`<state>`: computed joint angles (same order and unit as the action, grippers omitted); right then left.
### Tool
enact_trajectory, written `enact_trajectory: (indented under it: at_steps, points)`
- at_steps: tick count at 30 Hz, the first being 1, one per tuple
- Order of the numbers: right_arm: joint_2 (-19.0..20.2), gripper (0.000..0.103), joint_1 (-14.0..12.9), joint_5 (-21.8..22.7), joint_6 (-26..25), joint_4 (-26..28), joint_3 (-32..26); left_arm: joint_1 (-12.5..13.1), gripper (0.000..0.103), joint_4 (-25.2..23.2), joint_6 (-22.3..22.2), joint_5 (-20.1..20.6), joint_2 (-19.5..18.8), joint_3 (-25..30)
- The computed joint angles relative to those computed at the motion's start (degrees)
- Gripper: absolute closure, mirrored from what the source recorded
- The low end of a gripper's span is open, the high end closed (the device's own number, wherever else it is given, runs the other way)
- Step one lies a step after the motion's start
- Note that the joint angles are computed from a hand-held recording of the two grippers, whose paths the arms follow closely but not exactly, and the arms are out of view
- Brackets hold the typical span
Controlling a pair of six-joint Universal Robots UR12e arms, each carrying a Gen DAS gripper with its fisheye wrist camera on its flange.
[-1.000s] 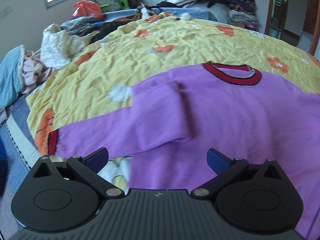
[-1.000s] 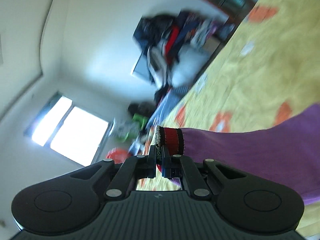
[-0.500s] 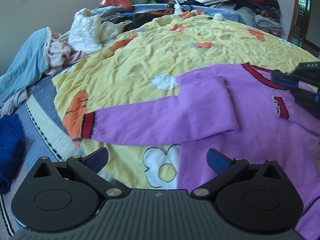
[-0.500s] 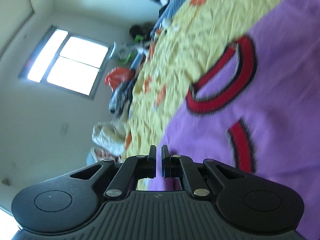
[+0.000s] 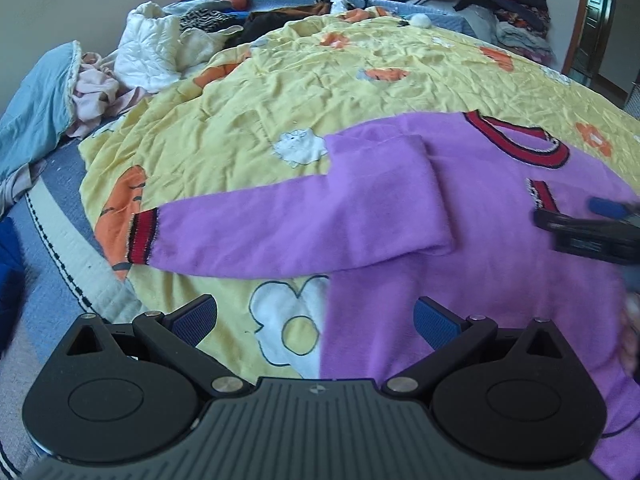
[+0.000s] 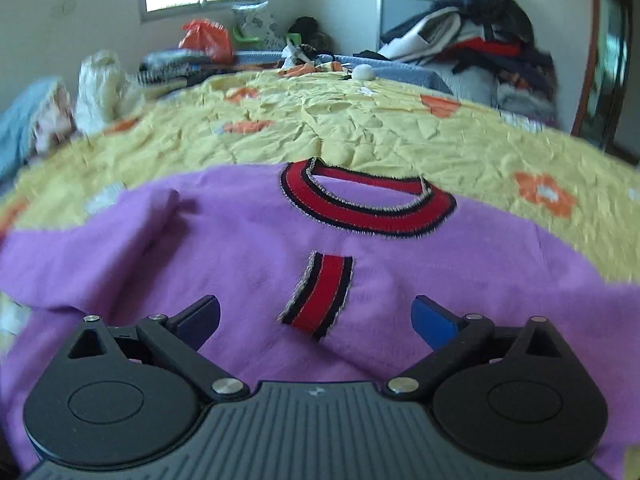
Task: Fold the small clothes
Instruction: 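Lower the held sleeve onto the sweater body near the collar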
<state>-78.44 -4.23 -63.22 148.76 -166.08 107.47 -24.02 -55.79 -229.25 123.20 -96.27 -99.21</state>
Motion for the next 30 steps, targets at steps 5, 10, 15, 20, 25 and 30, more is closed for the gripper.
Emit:
enact_trajectory:
  at_steps: [5,10,15,20,25,30]
  points:
    - [2.3,0.091,1.1,-4.9,5.2,1.8,-2.9,0.0,0.000,-0.6,-1.1,1.1,0.8,-0.6]
    - [2.4,0.094,-4.0,9.4,22.2,7.6,-4.8,0.9,0.000,-0.5,-2.9,0.7,2.1,-2.0]
    - [1.7,0.094,-6.0,19.6,31.4,5.9,-5.5,1.3,0.000,-0.1,-2.8,0.3,2.6,-2.5]
    - [1.2,0.094,-3.8,23.6,32.2,5.1,-5.8,1.0,0.000,0.0,-2.7,0.3,2.5,-2.5]
    - [1.9,0.094,-1.0,21.9,29.6,8.6,-5.2,0.6,0.000,-1.2,-3.0,1.1,2.7,-2.4]
    - [2.6,0.094,0.3,20.9,28.3,10.3,-4.0,0.8,0.000,-2.4,-4.4,1.3,3.2,-2.7]
